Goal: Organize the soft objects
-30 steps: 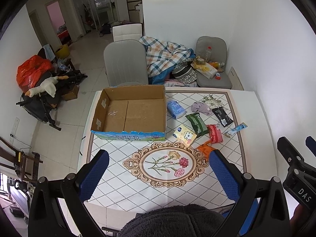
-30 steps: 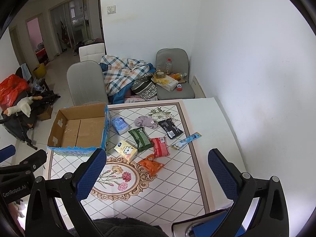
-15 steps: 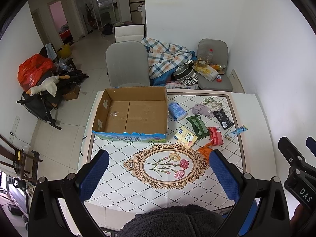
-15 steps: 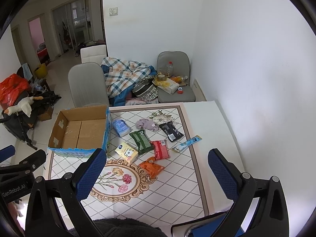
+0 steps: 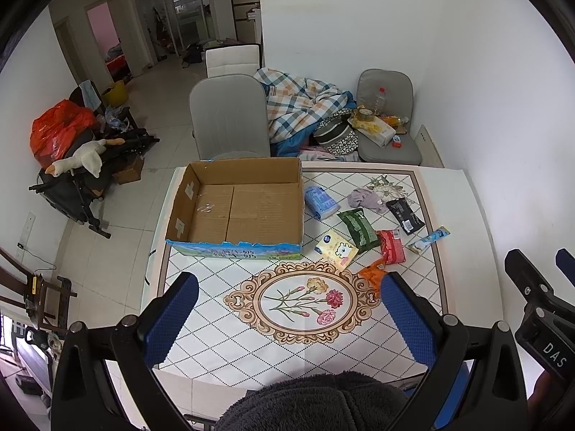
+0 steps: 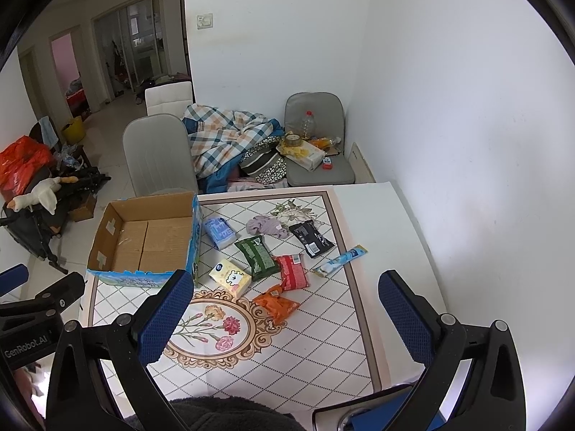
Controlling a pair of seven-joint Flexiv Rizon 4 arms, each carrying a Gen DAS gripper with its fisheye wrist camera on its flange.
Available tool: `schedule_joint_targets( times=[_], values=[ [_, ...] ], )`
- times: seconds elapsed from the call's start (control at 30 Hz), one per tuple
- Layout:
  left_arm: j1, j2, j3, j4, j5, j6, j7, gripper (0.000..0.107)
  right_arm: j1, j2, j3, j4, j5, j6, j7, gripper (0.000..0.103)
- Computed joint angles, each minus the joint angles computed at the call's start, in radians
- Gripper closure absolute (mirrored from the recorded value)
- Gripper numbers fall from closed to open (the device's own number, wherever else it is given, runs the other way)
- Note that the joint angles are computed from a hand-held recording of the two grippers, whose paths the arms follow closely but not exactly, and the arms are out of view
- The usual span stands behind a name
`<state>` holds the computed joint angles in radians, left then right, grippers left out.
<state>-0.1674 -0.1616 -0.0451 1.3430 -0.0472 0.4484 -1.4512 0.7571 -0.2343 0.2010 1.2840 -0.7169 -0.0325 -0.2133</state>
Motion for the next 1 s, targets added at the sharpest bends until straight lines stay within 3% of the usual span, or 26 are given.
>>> schedule_joint_targets(
  times=[0.63, 0.83, 1.0],
  values=[
    [-0.002, -0.025, -0.007, -0.017, -0.010, -0.014, 0.002, 0.004, -0.010, 0.006, 0.001, 0.025, 0.011, 0.019, 0.019, 0.000],
    [-0.020, -0.167, -0.022, -0.144, -0.008, -0.069, -0.016, 0.004, -0.096, 0.048, -0.004, 0.132, 0.077, 0.111, 0.059, 0.000],
    [-0.074, -0.391, -0.018, -0.378, 0.028, -0.180, -0.027, 0.004, -0.234, 0.069, -0.020, 0.284, 0.182, 0.311, 0.033, 0.000]
  ],
)
